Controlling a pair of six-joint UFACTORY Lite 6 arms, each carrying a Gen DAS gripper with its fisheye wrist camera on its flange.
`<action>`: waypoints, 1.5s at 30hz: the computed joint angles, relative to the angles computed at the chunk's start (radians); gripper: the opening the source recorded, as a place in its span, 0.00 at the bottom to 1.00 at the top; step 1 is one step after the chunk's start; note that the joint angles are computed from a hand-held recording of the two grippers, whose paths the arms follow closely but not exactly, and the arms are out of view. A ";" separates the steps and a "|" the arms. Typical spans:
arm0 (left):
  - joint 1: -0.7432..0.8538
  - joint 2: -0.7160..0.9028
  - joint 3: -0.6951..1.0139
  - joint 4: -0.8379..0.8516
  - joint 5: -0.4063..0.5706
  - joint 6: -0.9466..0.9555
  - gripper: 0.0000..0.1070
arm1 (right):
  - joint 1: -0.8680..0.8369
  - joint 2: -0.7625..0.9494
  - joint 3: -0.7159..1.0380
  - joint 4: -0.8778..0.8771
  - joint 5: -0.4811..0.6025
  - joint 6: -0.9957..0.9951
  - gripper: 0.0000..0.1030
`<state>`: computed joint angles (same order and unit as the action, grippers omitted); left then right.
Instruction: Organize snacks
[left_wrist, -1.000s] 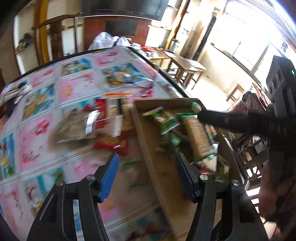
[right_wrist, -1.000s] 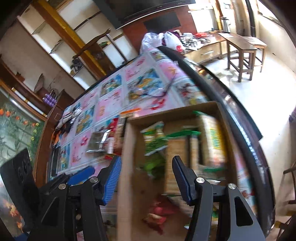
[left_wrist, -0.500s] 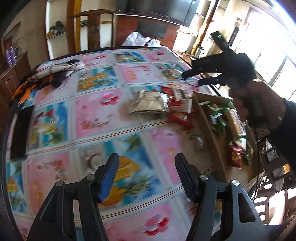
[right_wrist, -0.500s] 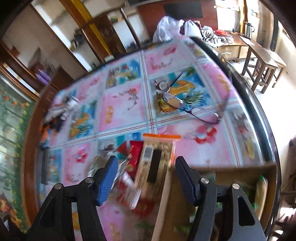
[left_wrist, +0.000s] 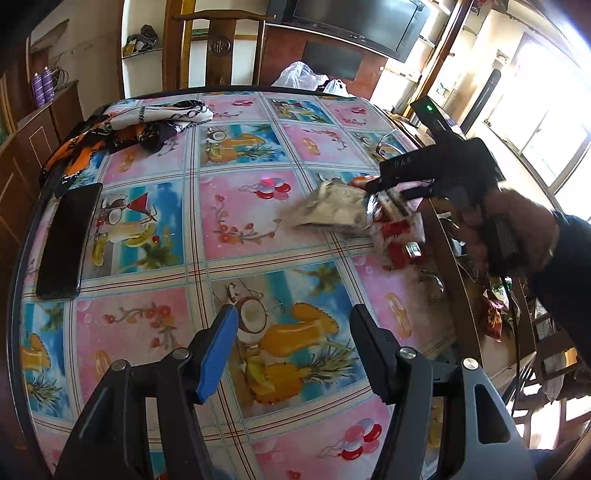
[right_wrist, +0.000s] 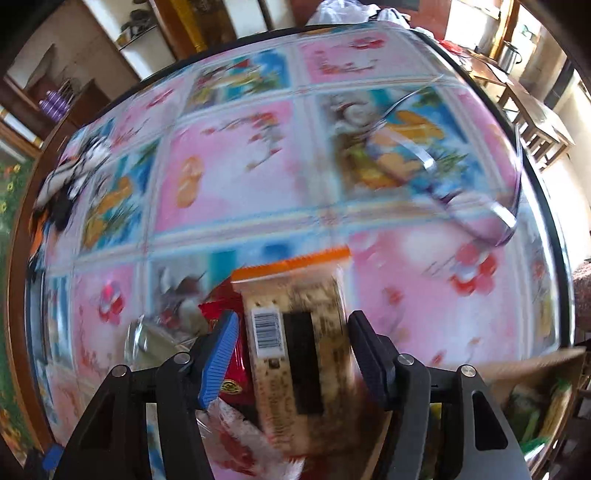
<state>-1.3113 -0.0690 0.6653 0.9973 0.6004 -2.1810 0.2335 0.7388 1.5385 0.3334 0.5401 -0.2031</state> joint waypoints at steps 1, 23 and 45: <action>0.004 0.003 -0.002 0.006 -0.008 -0.002 0.58 | 0.010 -0.029 -0.051 0.058 -0.007 -0.045 0.63; -0.165 -0.171 -0.213 0.017 0.016 -0.161 0.58 | -0.065 -1.004 -1.030 0.484 0.073 -0.548 0.61; -0.151 0.214 -0.011 0.030 -0.152 0.110 0.27 | 0.257 -1.426 -1.451 0.457 -0.066 -0.229 0.61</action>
<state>-1.4621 0.1453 0.6542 1.0273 0.4481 -2.0706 0.4905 -0.6872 0.0872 0.7905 0.4742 -0.4319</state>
